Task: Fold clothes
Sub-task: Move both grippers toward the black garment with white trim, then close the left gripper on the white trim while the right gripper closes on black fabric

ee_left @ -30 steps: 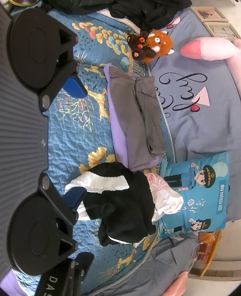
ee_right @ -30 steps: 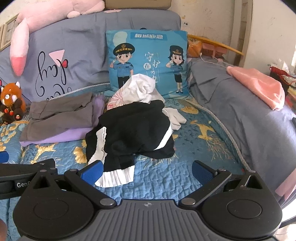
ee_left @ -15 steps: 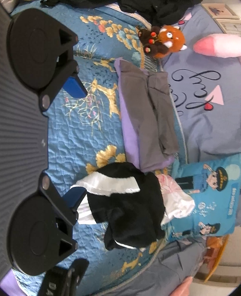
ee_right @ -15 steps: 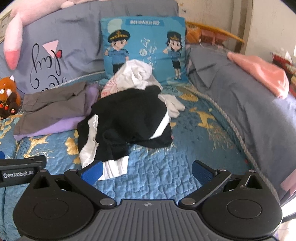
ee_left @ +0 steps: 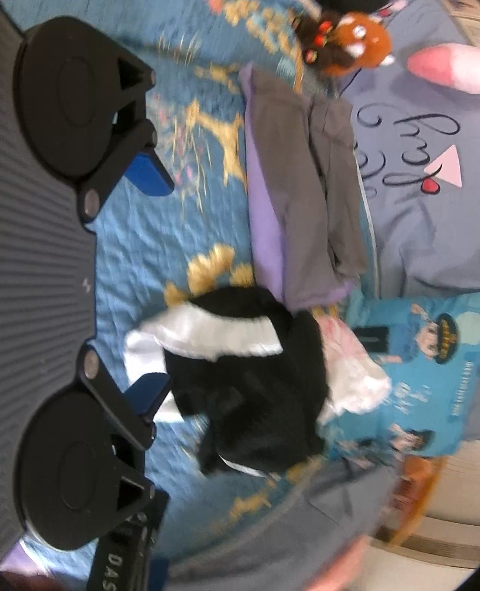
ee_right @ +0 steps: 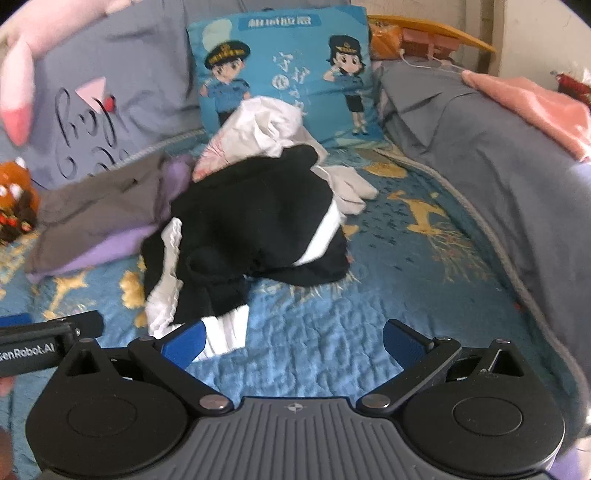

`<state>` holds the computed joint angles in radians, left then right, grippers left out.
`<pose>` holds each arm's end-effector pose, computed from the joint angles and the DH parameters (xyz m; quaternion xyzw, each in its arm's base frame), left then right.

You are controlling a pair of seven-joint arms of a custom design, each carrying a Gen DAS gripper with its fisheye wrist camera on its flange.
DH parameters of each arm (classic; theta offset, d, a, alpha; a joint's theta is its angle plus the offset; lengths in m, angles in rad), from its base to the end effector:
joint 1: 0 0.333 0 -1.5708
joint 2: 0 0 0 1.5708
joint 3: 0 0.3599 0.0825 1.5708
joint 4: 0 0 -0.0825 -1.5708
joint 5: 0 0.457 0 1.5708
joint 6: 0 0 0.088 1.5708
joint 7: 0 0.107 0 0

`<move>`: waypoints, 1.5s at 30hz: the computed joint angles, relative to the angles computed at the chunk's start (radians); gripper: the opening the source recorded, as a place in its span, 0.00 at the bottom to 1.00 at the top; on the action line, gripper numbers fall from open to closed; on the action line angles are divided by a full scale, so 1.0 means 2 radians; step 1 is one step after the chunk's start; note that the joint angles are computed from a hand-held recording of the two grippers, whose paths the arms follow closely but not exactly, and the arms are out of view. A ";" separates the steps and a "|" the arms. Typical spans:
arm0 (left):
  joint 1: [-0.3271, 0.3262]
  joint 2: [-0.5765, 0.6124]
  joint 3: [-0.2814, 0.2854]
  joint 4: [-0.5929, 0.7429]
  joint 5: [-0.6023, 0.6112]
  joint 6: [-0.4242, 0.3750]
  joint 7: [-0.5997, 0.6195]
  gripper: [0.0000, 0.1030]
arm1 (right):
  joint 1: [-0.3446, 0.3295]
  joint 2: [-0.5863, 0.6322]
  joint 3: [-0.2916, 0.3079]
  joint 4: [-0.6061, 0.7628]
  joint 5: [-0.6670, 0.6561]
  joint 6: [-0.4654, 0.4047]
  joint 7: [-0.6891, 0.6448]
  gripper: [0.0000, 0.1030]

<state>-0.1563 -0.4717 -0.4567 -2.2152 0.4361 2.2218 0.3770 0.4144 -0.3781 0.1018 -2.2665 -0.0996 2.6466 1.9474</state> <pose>0.4098 -0.3148 0.6176 -0.7758 0.5223 -0.2279 0.2708 0.4665 0.2755 0.6150 -0.7233 0.5816 -0.1760 0.3281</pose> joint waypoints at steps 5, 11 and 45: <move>0.026 -0.033 -0.003 -0.064 0.025 0.135 -0.047 1.00 | 0.023 0.013 -0.034 -0.020 0.043 0.088 -0.065 1.00; 0.044 0.014 -0.010 -0.056 0.037 0.178 0.006 1.00 | 0.104 0.041 -0.107 -0.022 0.143 0.163 -0.230 1.00; 0.042 0.158 0.082 -0.049 -0.003 0.475 0.089 1.00 | 0.031 0.144 -0.066 0.058 0.404 0.150 -0.483 0.97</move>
<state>-0.0731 -0.1550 -0.2931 -2.3123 0.4304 3.1711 0.5558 0.4759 -0.0905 -0.0304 -2.1499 0.7094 2.9462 0.9821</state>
